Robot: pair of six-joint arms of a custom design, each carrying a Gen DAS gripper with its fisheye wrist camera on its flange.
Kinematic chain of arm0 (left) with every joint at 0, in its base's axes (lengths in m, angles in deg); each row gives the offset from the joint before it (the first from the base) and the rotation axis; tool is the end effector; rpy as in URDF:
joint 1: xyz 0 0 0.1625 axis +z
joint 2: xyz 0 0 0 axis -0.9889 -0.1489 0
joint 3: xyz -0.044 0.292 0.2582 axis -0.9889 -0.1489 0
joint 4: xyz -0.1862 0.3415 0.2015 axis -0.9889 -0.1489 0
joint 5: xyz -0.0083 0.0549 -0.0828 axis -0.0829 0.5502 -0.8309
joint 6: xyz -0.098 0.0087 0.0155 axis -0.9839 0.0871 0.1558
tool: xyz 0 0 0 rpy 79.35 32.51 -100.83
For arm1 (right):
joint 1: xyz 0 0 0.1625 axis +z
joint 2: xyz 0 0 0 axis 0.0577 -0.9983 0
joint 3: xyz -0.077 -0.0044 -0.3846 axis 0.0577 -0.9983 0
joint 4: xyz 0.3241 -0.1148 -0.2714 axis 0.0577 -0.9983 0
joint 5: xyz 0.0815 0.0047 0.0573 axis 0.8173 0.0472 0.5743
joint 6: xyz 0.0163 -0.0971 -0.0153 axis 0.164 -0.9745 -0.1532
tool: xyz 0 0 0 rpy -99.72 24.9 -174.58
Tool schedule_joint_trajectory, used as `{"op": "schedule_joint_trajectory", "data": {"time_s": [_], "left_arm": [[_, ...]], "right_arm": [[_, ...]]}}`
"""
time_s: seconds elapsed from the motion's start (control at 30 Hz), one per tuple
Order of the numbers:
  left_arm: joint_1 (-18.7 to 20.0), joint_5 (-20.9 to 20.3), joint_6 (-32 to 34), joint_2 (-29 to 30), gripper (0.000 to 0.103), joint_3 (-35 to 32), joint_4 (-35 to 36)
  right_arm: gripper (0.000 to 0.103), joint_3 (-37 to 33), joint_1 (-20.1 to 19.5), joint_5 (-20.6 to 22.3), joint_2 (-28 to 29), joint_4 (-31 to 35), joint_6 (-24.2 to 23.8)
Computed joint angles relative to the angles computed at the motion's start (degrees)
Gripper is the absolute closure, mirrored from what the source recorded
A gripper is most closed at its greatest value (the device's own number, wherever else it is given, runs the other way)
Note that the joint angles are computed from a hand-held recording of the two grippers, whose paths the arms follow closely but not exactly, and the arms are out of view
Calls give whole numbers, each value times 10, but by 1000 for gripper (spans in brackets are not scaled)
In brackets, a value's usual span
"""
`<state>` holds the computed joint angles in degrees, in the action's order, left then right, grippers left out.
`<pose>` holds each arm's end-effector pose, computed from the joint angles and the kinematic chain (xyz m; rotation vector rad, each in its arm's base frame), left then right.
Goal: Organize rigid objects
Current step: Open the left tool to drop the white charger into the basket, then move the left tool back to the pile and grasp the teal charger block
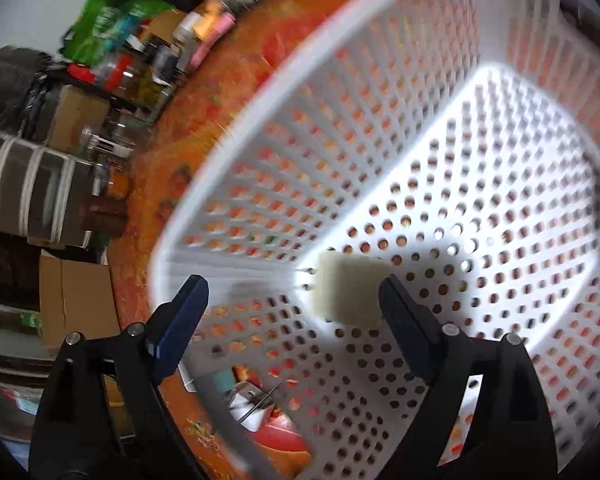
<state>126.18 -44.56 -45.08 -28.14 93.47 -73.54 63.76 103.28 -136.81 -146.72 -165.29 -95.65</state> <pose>-0.2038 -0.5132 0.1758 0.4869 1.8353 -0.2042 0.2156 -0.4623 0.1657 0.4541 -2.3939 0.7276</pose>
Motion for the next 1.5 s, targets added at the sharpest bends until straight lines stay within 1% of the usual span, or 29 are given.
{"op": "schedule_joint_trajectory", "data": {"time_s": [0.07, 0.13, 0.2, 0.23, 0.27, 0.3, 0.33, 0.37, 0.4, 0.47, 0.5, 0.53, 0.57, 0.63, 0.67, 0.8, 0.87, 0.9, 0.93, 0.97, 1.03, 1.1, 1.27, 1.37, 1.4, 1.43, 1.5], "left_arm": [[-28, -4, 24, -69, 17, 37, -58], [-56, 1, 14, -140, 17, 66, -70], [-83, 22, -32, -215, 8, 89, -34], [-91, 35, -64, -248, 0, 96, -1], [-95, 48, -108, -279, 0, 98, 49], [-89, 55, -139, -296, 0, 95, 89], [-75, 55, -154, -313, 0, 95, 109], [-50, 49, -152, -330, 0, 99, 106], [-23, 41, -134, -341, 0, 104, 82], [50, 15, -87, -344, 0, 112, 25], [77, 11, -73, -339, 1, 117, 4], [98, 6, -62, -337, 5, 125, -17], [117, -2, -31, -338, 12, 137, -58], [142, -29, 28, -340, 20, 159, -144], [147, -37, 41, -339, 22, 165, -164], [148, -49, 68, -324, 22, 177, -200], [147, -55, 86, -314, 23, 185, -240], [144, -57, 89, -316, 23, 188, -248], [144, -58, 97, -316, 27, 190, -259], [143, -60, 100, -315, 37, 193, -266], [140, -69, 105, -315, 49, 198, -276], [140, -64, 106, -297, 49, 193, -281], [136, -65, 102, -290, 49, 195, -287], [156, -80, 113, -265, 50, 180, -290], [162, -76, 117, -256, 50, 179, -296], [162, -74, 117, -256, 51, 181, -301], [165, -81, 106, -258, 55, 179, -309]], "right_arm": [[92, 2, -1, 0, -1, 0, -1], [92, 1, 0, -3, -1, 1, -1], [93, 1, 1, -5, 0, 0, -3], [93, 1, 1, -4, 0, 0, -3], [93, 1, 2, -5, 0, -1, -5], [93, 2, 2, -5, 0, -1, -6], [93, 2, 2, -4, 0, 0, -7], [92, 2, 2, -3, 0, 0, -7], [92, 2, 2, -1, -1, -2, -7], [92, 2, 1, 1, 0, -3, -7], [92, 2, 0, 2, -1, -3, -6], [92, 2, 0, 3, -1, -2, -5], [92, 1, 0, 2, -1, -1, -4], [92, 0, 0, 2, -1, 1, -3], [92, 0, 1, 0, -1, 3, -1], [92, 1, 3, -10, 1, 2, 1], [92, 1, 4, -12, 1, 3, 2], [92, 1, 4, -12, 1, 3, 2], [92, 0, 4, -13, 1, 4, 2], [92, 0, 4, -15, 1, 5, 2], [92, -1, 5, -16, 1, 6, 1], [92, -2, 5, -15, 1, 8, 1], [92, -1, 4, -11, 0, 9, 0], [92, 0, 4, -11, 0, 8, 0], [92, 0, 4, -11, -1, 9, 0], [92, 0, 4, -11, -2, 10, 0], [92, 1, 4, -10, -2, 11, -1]]}}
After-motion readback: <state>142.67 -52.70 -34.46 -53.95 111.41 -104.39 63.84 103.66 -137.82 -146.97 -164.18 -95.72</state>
